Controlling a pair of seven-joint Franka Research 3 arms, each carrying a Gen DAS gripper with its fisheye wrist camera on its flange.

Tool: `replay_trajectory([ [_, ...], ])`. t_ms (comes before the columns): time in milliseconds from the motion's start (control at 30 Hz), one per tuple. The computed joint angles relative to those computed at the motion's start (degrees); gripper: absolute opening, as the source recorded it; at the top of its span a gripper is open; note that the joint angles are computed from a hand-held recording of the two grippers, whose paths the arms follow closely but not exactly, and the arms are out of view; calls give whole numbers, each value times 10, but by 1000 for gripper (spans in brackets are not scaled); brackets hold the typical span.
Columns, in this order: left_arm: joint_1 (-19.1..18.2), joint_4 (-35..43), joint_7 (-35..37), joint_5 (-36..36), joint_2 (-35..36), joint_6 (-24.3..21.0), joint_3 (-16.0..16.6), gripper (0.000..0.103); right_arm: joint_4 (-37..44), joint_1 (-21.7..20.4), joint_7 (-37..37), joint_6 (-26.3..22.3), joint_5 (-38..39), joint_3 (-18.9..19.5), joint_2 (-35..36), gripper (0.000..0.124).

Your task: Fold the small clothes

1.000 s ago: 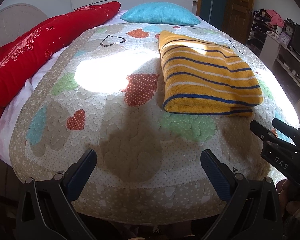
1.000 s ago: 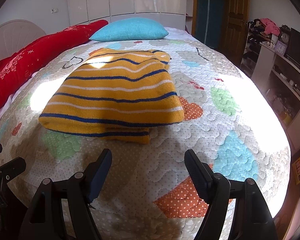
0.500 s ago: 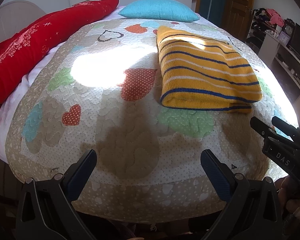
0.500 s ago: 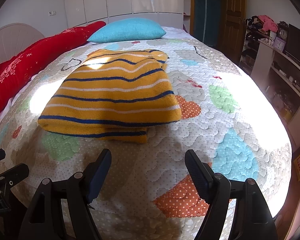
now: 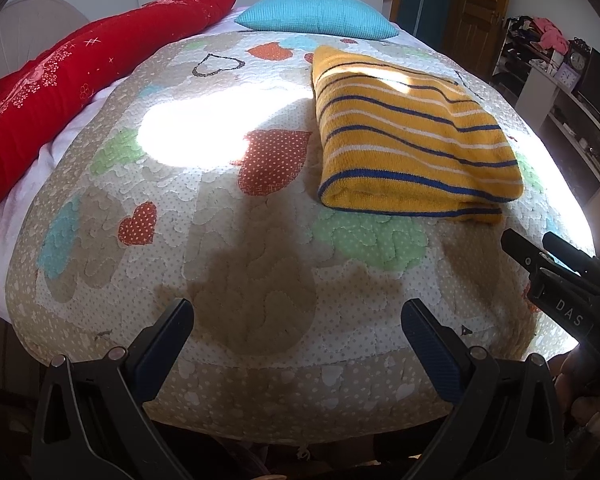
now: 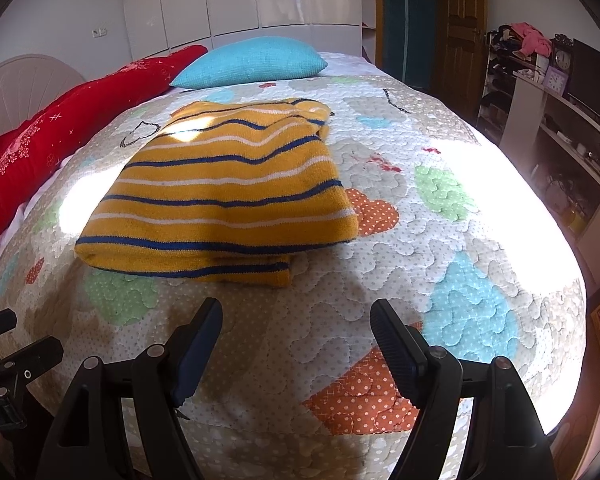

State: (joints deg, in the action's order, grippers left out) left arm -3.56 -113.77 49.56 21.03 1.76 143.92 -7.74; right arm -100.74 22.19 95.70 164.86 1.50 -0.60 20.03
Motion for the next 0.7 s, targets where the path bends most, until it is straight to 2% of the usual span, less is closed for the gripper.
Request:
replay_trajectory([
  [700,0,3,15,-18,5,0,0,103,6,-2,-5,-4,11,3,4,81],
])
